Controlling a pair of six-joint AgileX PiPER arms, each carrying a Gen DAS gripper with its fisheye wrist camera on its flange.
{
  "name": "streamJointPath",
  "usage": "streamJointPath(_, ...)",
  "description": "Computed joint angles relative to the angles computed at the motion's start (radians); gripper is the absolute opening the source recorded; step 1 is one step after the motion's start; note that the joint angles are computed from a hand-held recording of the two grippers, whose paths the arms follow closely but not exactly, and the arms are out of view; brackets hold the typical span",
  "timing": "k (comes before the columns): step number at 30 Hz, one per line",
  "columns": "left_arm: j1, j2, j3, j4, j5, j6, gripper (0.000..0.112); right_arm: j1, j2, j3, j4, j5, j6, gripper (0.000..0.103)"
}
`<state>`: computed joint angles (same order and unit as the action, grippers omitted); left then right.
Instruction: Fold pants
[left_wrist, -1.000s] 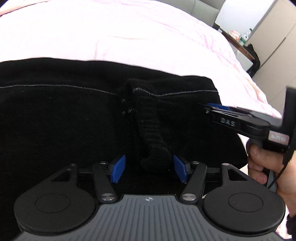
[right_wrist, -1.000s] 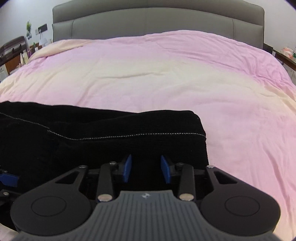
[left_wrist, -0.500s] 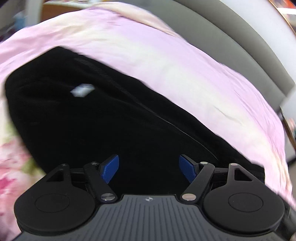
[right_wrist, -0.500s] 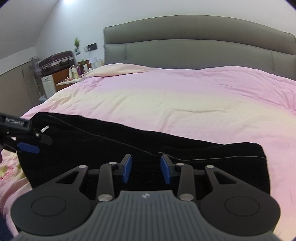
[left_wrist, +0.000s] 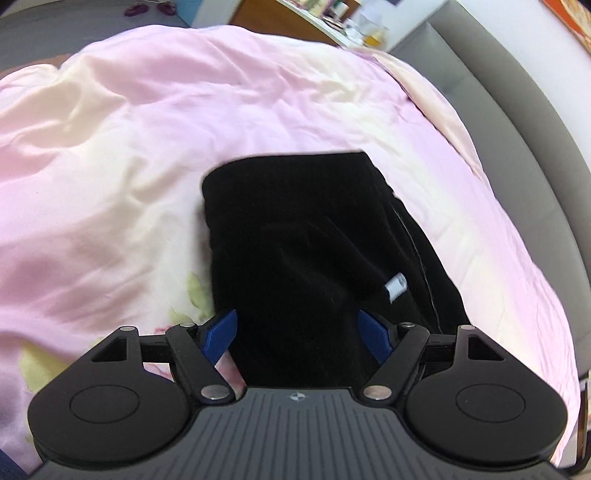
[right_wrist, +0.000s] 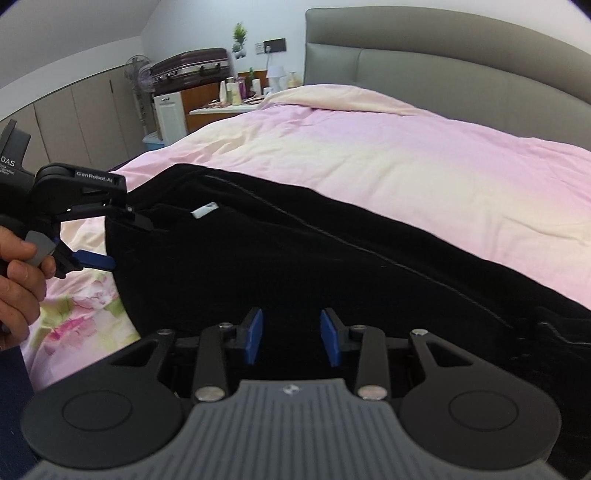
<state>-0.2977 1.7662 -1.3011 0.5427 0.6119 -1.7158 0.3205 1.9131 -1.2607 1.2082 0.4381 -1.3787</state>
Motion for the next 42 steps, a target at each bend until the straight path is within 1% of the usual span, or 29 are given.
streamJointPath(2,0.011,-0.003,0.018,0.024,-0.003,-0.04,0.088,0.024,0.019,-0.022,-0.032,0.0,0.042,0.033)
streamJointPath(3,0.019,-0.001,0.023,0.018,-0.001,-0.048,0.088,0.036,0.031,-0.038,-0.061,0.0,0.074,0.033)
streamJointPath(4,0.031,0.001,0.033,0.005,-0.015,-0.054,0.088,0.048,0.044,-0.055,-0.085,-0.003,0.101,0.033)
streamJointPath(6,0.061,0.0,0.07,-0.032,-0.074,-0.065,0.088,0.071,0.066,-0.089,-0.149,-0.004,0.172,0.033)
streamJointPath(8,0.08,-0.009,0.117,-0.014,-0.145,-0.12,0.089,0.095,0.094,-0.126,-0.238,-0.013,0.266,0.031)
streamJointPath(9,0.085,-0.005,0.128,0.011,-0.167,-0.151,0.089,0.104,0.107,-0.143,-0.273,-0.013,0.304,0.026)
streamJointPath(10,0.084,0.001,0.124,0.033,-0.174,-0.17,0.089,0.11,0.124,-0.162,-0.298,-0.001,0.331,0.018)
streamJointPath(11,0.079,-0.001,0.129,0.067,-0.183,-0.202,0.088,0.117,0.144,-0.185,-0.324,0.013,0.36,0.015)
streamJointPath(12,0.078,0.003,0.134,0.109,-0.203,-0.24,0.086,0.122,0.157,-0.193,-0.332,0.015,0.365,0.013)
streamJointPath(13,0.079,0.01,0.141,0.16,-0.235,-0.281,0.079,0.129,0.171,-0.203,-0.36,0.014,0.389,0.011)
streamJointPath(14,0.083,0.021,0.137,0.186,-0.262,-0.288,0.073,0.135,0.184,-0.213,-0.4,0.015,0.425,0.011)
streamJointPath(15,0.076,0.032,0.117,0.18,-0.25,-0.256,0.073,0.141,0.198,-0.227,-0.45,0.023,0.475,0.012)
streamJointPath(16,0.066,0.039,0.102,0.195,-0.231,-0.244,0.07,0.143,0.213,-0.24,-0.482,0.032,0.516,0.012)
streamJointPath(17,0.058,0.041,0.093,0.195,-0.217,-0.224,0.06,0.14,0.223,-0.246,-0.483,0.037,0.531,0.012)
streamJointPath(18,0.052,0.044,0.083,0.194,-0.195,-0.207,0.055,0.136,0.228,-0.252,-0.476,0.042,0.539,0.012)
streamJointPath(19,0.049,0.044,0.08,0.195,-0.184,-0.197,0.052,0.132,0.229,-0.258,-0.471,0.052,0.544,0.012)
streamJointPath(20,0.048,0.04,0.088,0.216,-0.191,-0.217,0.05,0.127,0.227,-0.262,-0.47,0.063,0.546,0.012)
streamJointPath(22,0.028,0.031,0.089,0.278,-0.172,-0.244,0.048,0.119,0.214,-0.256,-0.462,0.073,0.523,0.013)
streamJointPath(25,-0.03,0.022,0.067,0.408,-0.11,-0.27,0.047,0.097,0.182,-0.21,-0.414,0.068,0.449,0.018)
streamJointPath(30,-0.119,0.024,0.031,0.608,-0.046,-0.281,0.046,0.028,0.109,-0.096,-0.265,0.062,0.305,0.018)
streamJointPath(34,-0.172,0.042,-0.005,0.671,-0.01,-0.218,0.046,-0.035,0.051,-0.017,-0.17,0.066,0.211,0.019)
streamJointPath(38,-0.217,0.073,-0.05,0.704,0.021,-0.114,0.046,-0.109,0.001,0.055,-0.048,0.082,0.121,0.019)
streamJointPath(40,-0.242,0.093,-0.073,0.729,0.024,-0.047,0.046,-0.138,-0.023,0.082,-0.007,0.085,0.105,0.019)
streamJointPath(42,-0.267,0.115,-0.089,0.771,0.009,0.016,0.046,-0.178,-0.043,0.101,0.035,0.099,0.085,0.02)
